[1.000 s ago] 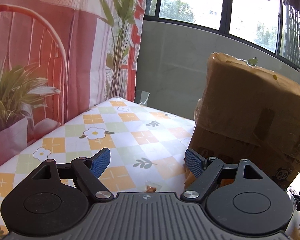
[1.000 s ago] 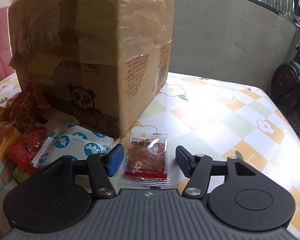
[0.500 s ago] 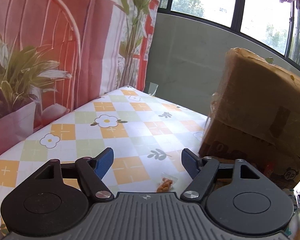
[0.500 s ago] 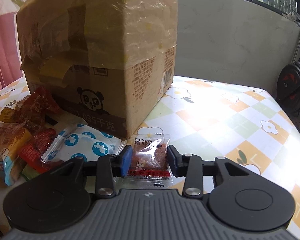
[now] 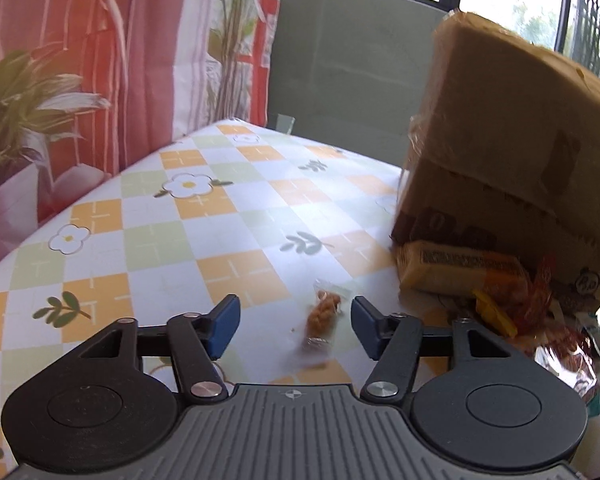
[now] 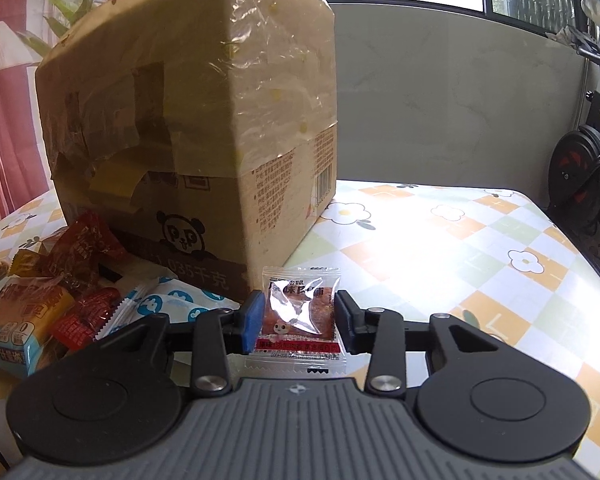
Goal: Organize snacks
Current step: 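Grasp a small clear snack packet with the left tool while the right tool grasps a red-labelled packet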
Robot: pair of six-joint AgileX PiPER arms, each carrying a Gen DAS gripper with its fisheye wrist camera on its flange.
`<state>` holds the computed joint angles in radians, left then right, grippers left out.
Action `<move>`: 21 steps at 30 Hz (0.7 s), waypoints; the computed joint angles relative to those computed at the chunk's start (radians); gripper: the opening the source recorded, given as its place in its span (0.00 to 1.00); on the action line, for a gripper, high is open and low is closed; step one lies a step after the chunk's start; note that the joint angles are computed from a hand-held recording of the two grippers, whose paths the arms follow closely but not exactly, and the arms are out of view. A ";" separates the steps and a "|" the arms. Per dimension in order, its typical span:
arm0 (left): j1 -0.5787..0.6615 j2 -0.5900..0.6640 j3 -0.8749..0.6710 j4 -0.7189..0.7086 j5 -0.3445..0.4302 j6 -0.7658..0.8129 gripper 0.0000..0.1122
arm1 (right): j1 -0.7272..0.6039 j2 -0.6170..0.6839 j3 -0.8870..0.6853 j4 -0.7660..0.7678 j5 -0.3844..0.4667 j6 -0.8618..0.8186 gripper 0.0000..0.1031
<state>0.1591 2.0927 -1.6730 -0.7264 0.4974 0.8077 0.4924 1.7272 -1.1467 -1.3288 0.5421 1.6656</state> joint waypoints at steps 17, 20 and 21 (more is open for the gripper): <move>-0.040 0.139 -0.212 0.123 0.119 0.007 0.16 | 0.003 0.000 -0.003 0.013 -0.001 -0.016 0.39; -0.025 0.129 -0.197 0.056 0.157 0.045 0.16 | 0.003 0.000 -0.001 0.007 0.000 -0.010 0.39; -0.022 0.118 -0.176 0.033 0.153 0.060 0.16 | 0.003 0.000 0.000 0.005 0.000 -0.007 0.39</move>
<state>0.1369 2.2106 -1.8495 -0.6934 0.6508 0.8678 0.4956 1.7270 -1.1471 -1.3241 0.5425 1.6581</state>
